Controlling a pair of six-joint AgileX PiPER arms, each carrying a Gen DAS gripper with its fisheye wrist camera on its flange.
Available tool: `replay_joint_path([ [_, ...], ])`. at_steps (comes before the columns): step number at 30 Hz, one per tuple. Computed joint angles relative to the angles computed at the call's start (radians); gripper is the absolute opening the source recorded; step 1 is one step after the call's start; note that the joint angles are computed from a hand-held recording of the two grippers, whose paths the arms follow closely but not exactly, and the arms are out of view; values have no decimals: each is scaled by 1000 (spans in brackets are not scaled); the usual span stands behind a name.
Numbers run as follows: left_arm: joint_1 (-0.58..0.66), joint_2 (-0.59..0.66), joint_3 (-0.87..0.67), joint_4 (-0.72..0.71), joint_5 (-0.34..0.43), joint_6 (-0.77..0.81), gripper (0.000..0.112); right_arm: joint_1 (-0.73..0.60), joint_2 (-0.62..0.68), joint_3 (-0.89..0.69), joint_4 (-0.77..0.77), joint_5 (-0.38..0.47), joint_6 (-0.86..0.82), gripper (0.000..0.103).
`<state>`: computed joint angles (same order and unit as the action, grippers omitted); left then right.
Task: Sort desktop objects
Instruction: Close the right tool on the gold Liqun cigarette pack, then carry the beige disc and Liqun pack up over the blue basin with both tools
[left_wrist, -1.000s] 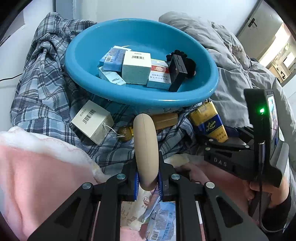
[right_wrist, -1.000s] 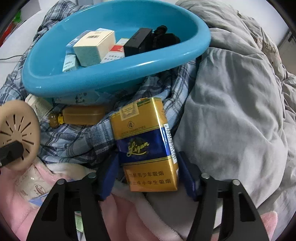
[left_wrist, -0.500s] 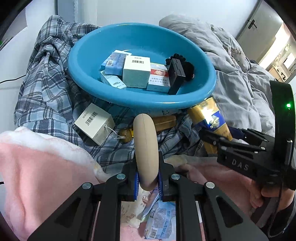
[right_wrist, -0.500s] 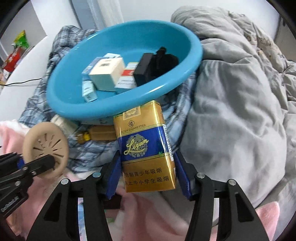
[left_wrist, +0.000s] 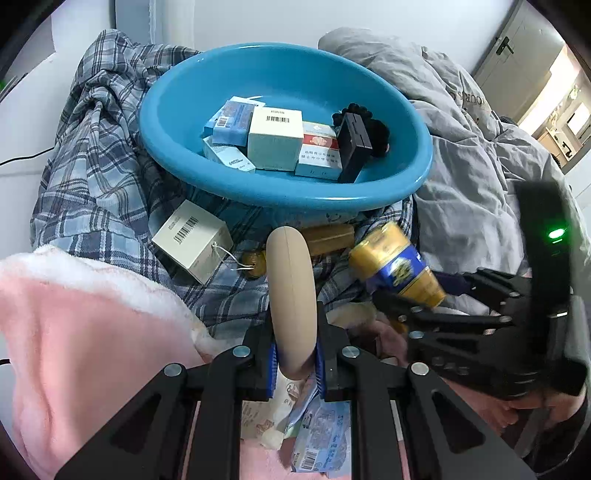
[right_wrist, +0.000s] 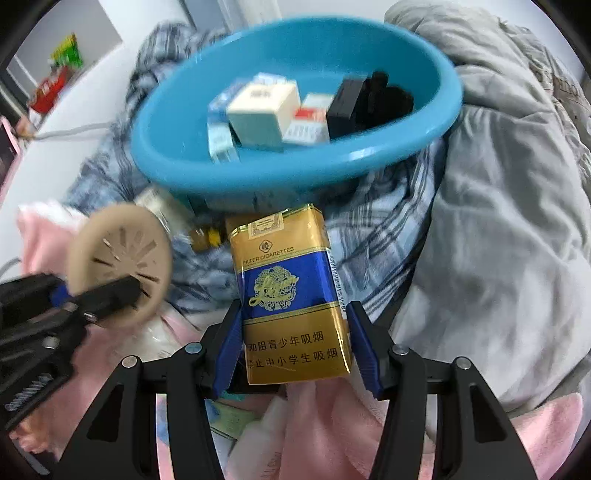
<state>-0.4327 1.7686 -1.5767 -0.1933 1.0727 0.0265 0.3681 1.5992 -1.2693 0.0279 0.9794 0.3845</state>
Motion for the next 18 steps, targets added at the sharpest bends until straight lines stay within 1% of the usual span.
replay_joint_path([
  [7,0,8,1,-3,0,1,17,6,69,8,-13,8,-1,54],
  [12,-3,-1,1,-3,0,7,17,25,27,14,-40,-12,18,52],
  [18,-3,-32,10,-1,8,18,17,55,-23,-8,-23,14,-10,51],
])
